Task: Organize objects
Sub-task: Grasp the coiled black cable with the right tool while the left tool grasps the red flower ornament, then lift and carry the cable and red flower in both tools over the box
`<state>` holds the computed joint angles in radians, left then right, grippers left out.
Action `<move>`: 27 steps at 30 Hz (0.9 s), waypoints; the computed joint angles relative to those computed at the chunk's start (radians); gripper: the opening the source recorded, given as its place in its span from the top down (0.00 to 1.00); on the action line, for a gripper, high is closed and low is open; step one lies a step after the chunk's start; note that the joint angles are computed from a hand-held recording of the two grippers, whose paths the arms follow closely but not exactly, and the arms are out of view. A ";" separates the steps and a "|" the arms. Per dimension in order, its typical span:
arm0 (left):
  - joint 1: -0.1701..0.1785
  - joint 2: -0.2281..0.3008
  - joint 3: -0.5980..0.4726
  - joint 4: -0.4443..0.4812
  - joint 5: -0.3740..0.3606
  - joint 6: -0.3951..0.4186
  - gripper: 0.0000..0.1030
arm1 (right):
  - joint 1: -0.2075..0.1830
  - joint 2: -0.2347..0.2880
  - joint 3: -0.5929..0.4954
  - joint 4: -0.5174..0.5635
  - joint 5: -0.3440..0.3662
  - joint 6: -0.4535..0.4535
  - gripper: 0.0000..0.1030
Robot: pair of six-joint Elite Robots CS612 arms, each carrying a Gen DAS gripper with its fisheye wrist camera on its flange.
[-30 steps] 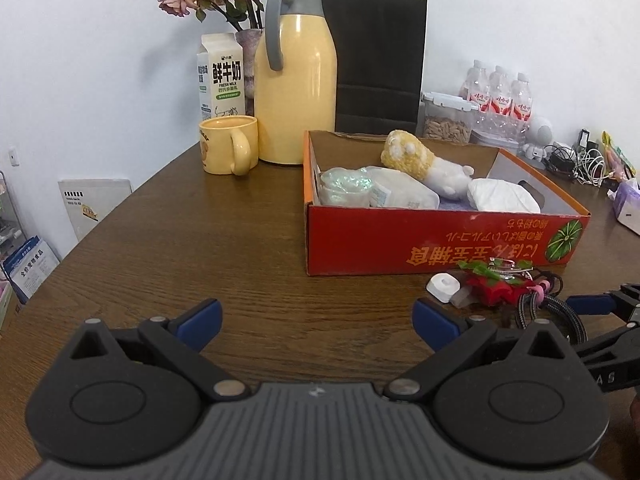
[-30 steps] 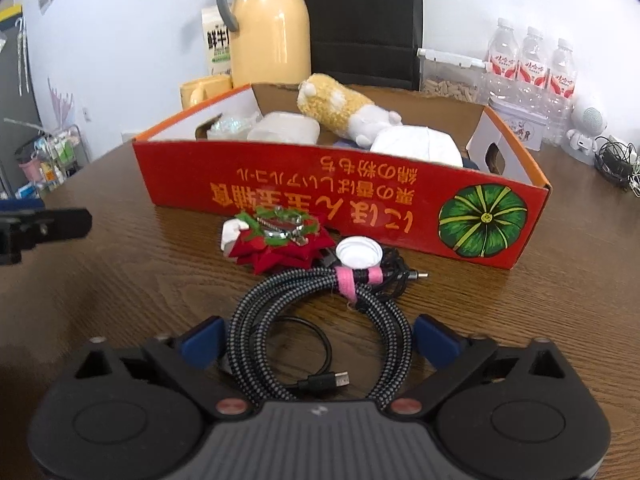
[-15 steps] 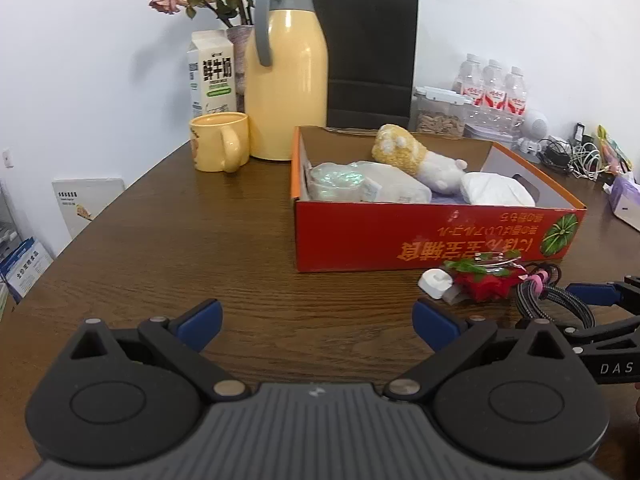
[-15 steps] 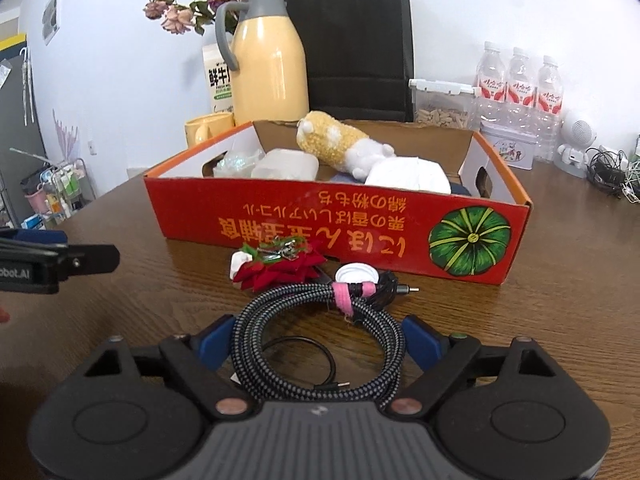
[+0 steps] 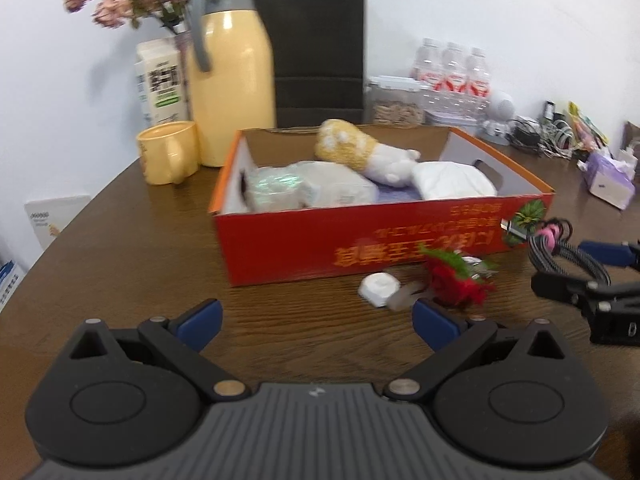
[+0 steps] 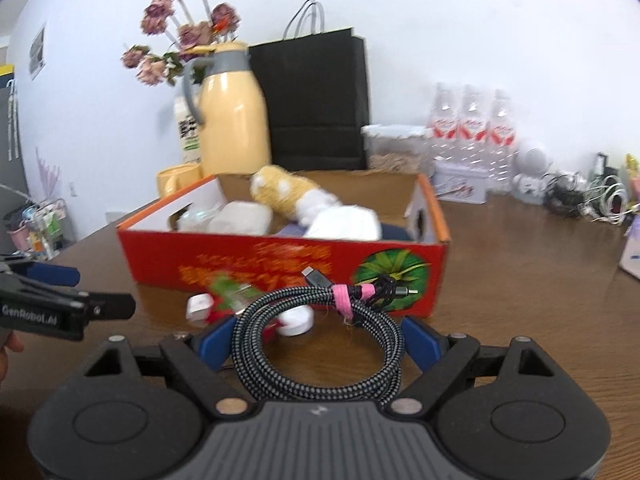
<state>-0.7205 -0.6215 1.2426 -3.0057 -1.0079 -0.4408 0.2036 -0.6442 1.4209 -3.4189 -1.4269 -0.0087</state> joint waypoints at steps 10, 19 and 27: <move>-0.012 0.085 -0.161 0.054 -0.070 0.124 0.00 | -0.031 0.006 -0.002 -0.057 -0.013 -0.003 0.15; -0.019 0.150 -0.268 0.090 -0.075 0.157 0.00 | -0.039 0.012 -0.001 -0.075 0.023 0.019 0.15; -0.001 0.153 -0.261 0.057 -0.182 0.124 0.59 | -0.036 0.015 0.000 -0.083 0.020 0.012 0.15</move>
<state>-0.7216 -0.4683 0.9813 -2.9489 -1.1900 -0.3170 0.1678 -0.6297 1.4213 -3.5020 -1.4066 0.0036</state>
